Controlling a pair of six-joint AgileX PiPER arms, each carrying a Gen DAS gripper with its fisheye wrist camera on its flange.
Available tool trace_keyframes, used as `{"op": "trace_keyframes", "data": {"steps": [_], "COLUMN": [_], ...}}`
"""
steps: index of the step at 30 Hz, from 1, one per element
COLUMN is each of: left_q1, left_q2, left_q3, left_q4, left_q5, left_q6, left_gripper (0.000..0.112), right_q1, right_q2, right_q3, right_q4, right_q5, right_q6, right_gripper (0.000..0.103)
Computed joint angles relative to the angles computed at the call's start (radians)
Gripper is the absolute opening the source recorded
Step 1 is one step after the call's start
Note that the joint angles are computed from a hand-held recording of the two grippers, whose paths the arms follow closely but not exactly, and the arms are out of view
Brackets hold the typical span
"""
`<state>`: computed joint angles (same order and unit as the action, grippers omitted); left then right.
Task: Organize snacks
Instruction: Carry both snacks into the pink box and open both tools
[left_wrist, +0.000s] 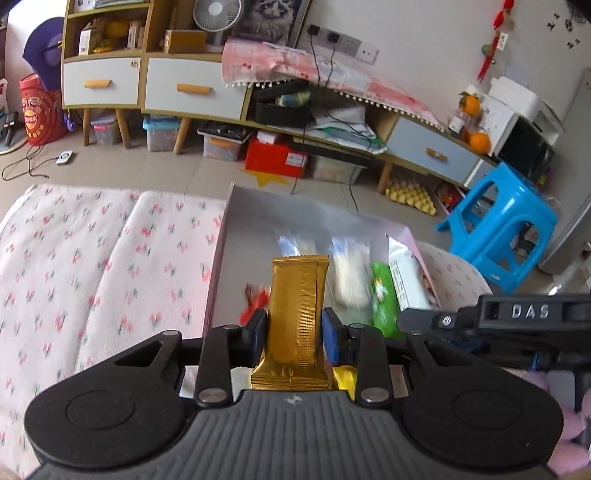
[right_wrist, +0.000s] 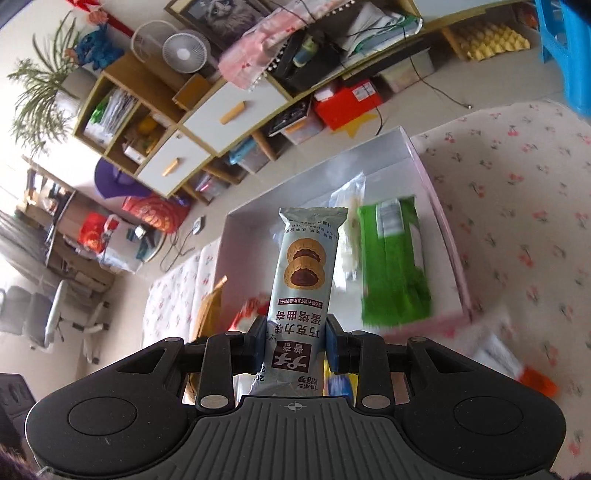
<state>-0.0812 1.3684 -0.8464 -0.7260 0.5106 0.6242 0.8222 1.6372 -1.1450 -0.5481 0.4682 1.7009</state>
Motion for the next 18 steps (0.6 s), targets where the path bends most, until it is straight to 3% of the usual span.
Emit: {"op": "trace_keyframes", "data": {"steps": [5,8,11,14,18], "left_q1": [-0.094,-0.111,-0.129,-0.14,-0.134], "left_q2": [0.111,0.168,0.226,0.25,0.265], "left_q3": [-0.071,-0.101,-0.139,-0.149,-0.145], "left_q4": [0.161,0.215,0.351,0.451,0.426], "left_q5": [-0.133,-0.175,-0.202,-0.221,-0.227], "left_q6": [-0.172,-0.201,-0.338,-0.432,-0.398], "left_gripper": [0.029,0.029,0.029,0.029,0.029], "right_q1": [-0.054,-0.09,-0.119,-0.133,-0.141], "right_q2": [0.038,0.066,0.085,0.115,0.129], "right_q3": [0.054,0.061,0.073,0.056,0.058], "right_q4": [-0.169,-0.149,-0.19,-0.129,-0.127], "right_q5": [-0.148,-0.202,-0.263,-0.259,-0.281], "right_q6": [0.146,0.102,0.12,0.04,0.023], "right_gripper": [0.03,0.031,0.031,0.031,0.031]}}
